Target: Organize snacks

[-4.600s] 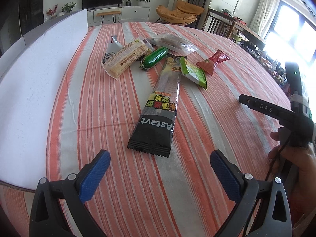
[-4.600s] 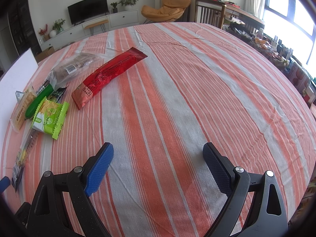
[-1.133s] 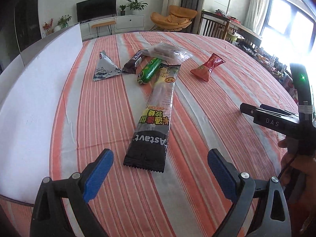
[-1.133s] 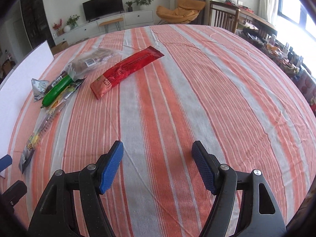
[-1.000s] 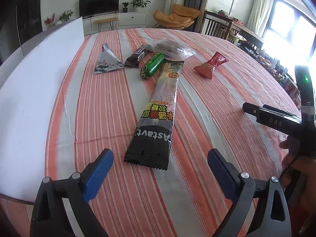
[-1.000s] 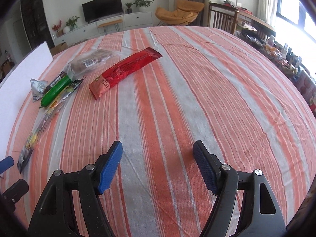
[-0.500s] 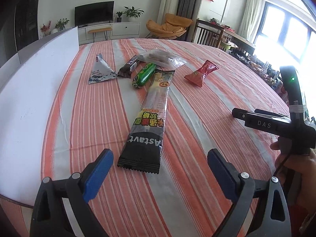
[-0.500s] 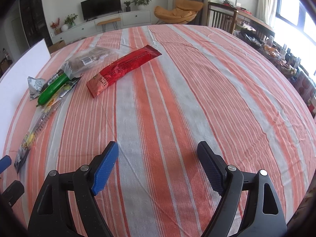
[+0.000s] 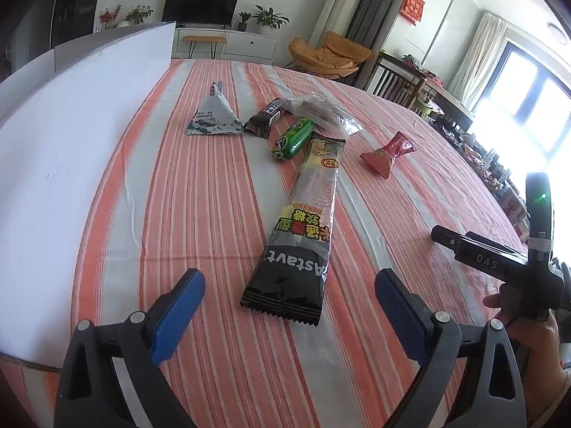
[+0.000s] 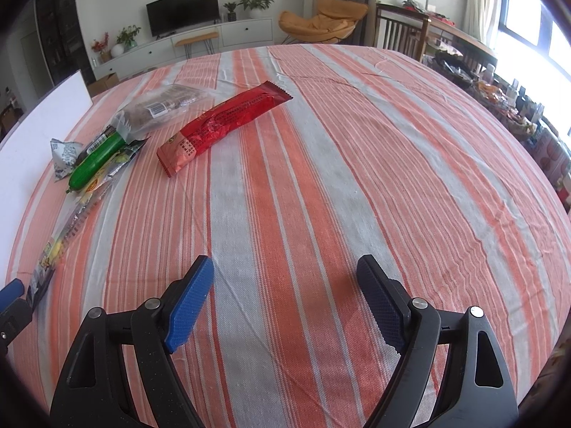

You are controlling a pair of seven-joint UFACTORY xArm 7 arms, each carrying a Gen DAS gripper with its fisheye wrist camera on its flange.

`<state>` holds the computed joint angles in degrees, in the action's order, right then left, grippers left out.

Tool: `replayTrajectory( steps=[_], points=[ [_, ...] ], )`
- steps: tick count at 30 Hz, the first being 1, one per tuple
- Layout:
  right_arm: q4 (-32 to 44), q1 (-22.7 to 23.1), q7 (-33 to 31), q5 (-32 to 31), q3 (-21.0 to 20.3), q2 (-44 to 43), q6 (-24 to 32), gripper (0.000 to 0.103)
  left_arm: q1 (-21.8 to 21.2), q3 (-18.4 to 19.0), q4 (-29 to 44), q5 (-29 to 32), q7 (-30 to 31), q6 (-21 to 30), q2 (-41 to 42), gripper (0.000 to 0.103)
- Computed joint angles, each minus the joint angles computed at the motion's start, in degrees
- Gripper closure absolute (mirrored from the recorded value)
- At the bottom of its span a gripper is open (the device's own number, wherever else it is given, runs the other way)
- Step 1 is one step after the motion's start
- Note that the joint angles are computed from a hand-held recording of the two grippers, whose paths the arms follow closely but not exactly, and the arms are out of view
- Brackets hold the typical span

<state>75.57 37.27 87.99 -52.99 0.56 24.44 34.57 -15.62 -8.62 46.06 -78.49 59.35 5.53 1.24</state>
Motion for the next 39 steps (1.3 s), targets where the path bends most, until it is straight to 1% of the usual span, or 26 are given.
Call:
replayTrajectory(
  steps=[6,18,39],
  points=[
    [0.01,0.02,-0.02,0.02,-0.02,0.02,0.01,0.018,0.03,-0.06,0.31,-0.97,0.69,0.20,0.19,0.007],
    [0.04,0.02,-0.07,0.06,-0.03,0.03,0.02,0.018,0.09,-0.09,0.38,-0.69,0.72,0.51,0.31,0.005],
    [0.05,0.02,-0.08,0.07,-0.04,0.04,0.01,0.018,0.16,-0.13,0.40,-0.81,0.83,0.53,0.31,0.005]
  ],
)
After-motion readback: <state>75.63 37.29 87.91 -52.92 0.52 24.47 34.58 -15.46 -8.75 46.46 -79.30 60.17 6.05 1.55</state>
